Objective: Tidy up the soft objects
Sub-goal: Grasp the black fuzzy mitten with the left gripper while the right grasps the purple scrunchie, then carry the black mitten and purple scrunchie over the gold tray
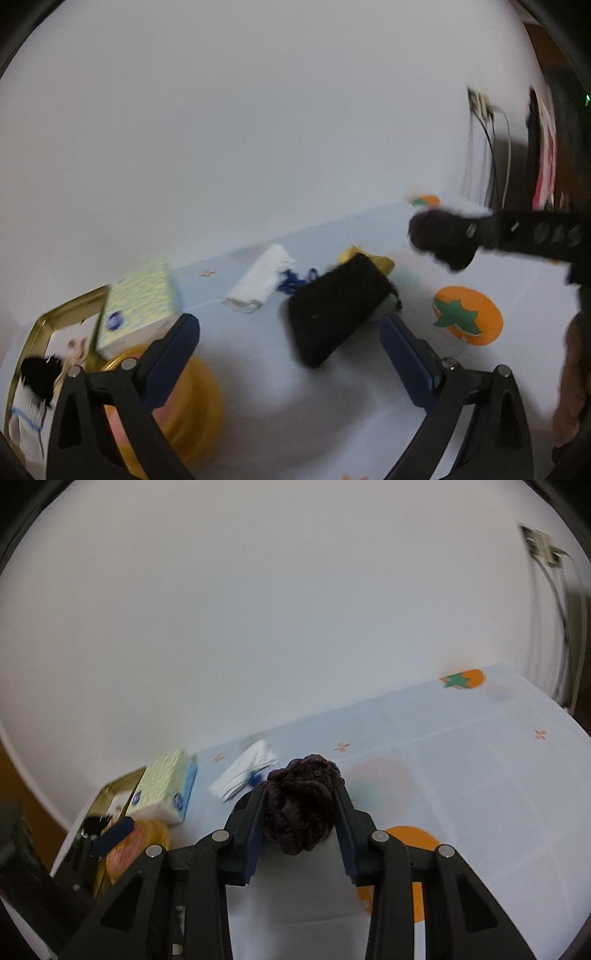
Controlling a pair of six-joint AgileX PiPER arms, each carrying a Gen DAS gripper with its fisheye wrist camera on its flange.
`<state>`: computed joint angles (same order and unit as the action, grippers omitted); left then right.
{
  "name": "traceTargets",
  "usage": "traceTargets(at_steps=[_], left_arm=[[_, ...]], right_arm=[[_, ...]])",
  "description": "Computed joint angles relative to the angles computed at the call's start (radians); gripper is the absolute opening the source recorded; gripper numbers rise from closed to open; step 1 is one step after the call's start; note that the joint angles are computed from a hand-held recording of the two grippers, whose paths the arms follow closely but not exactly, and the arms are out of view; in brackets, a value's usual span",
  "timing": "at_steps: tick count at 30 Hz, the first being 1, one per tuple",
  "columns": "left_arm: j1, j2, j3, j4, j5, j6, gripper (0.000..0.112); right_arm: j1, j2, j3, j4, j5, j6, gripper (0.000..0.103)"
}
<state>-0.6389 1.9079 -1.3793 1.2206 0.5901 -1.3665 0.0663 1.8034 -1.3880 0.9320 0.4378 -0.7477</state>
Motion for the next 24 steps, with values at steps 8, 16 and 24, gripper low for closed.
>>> traceTargets(at_steps=[8, 16, 24], left_arm=[[0.036, 0.213, -0.342, -0.361, 0.103, 0.418, 0.076], [0.116, 0.260, -0.431, -0.703, 0.067, 0.695, 0.020], [0.186, 0.039, -0.034, -0.481, -0.331, 0.313, 0.014]], right_arm=[[-0.048, -0.015, 0.010, 0.031, -0.026, 0.045, 0.039], [-0.013, -0.009, 0.014, -0.009, -0.055, 0.068, 0.039], [-0.003, -0.018, 0.048, 0.040, -0.116, 0.016, 0.039]])
